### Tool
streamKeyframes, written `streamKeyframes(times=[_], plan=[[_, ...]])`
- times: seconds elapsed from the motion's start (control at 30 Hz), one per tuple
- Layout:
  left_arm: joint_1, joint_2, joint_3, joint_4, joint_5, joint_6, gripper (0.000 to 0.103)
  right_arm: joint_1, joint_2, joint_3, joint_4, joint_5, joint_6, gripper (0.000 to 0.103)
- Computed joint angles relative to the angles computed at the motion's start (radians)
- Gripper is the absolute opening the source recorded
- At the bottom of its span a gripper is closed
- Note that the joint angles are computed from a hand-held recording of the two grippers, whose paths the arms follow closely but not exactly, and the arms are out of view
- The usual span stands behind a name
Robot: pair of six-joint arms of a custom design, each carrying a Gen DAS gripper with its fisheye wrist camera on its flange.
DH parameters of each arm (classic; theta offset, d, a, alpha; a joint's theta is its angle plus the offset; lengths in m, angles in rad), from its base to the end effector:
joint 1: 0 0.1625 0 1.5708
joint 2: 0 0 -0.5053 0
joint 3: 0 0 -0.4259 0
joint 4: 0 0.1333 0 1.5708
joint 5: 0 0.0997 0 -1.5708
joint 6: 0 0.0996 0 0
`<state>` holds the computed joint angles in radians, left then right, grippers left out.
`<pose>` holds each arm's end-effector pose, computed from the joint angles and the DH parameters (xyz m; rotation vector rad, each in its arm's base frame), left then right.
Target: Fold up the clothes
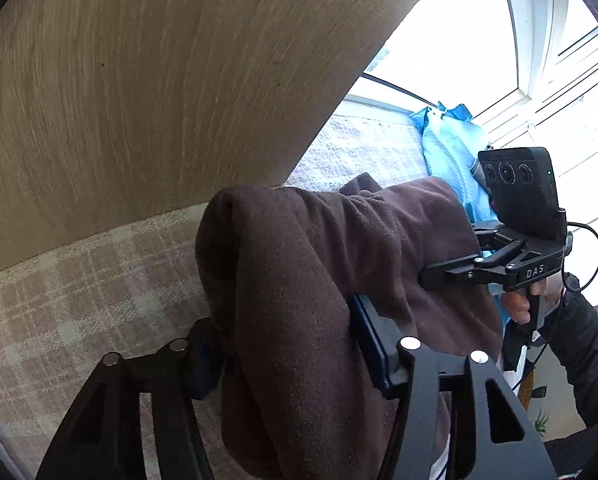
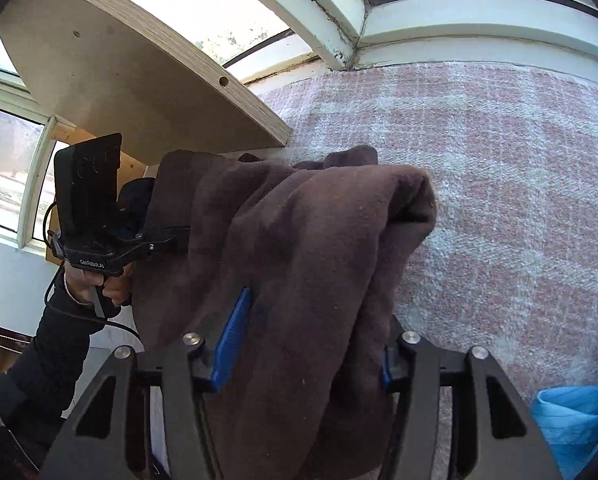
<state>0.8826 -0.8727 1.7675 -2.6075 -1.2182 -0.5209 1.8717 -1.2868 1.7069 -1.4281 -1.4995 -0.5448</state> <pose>-0.3171 -0.6496 0.1389 0.2054 2.8887 -0.4625 0.3006 -0.4949 0.3366 -1.1598 2.6500 0.8174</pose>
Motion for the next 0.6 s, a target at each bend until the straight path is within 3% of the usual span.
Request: streamKeyframes(times=[0.07,0.2,0.4,0.47,0.6], plan=[[-0.004,-0.007,0.015,-0.033,-0.007,0.003,0.037,0.006,-0.008,0.016,-0.022,0.01,-0.005,0.036],[-0.055,-0.045,0.051,-0.063,0.043,0.056,0.032,0.039,-0.051,0.025,-0.06,-0.001,-0.051,0.033],[-0.249,-0.108,0.169,-0.11,0.274,0.221,0.032,0.128,-0.282,0.132,-0.247,-0.04,-0.346,0.032],[-0.297,-0.128,0.21,-0.099,0.287,0.209,0.032,0.143,-0.366,0.17,-0.289,-0.038,-0.437,0.032],[-0.362,-0.167,0.274,-0.042,0.247,0.101,0.032,0.131,-0.492,0.215,-0.249,-0.042,-0.495,0.032]])
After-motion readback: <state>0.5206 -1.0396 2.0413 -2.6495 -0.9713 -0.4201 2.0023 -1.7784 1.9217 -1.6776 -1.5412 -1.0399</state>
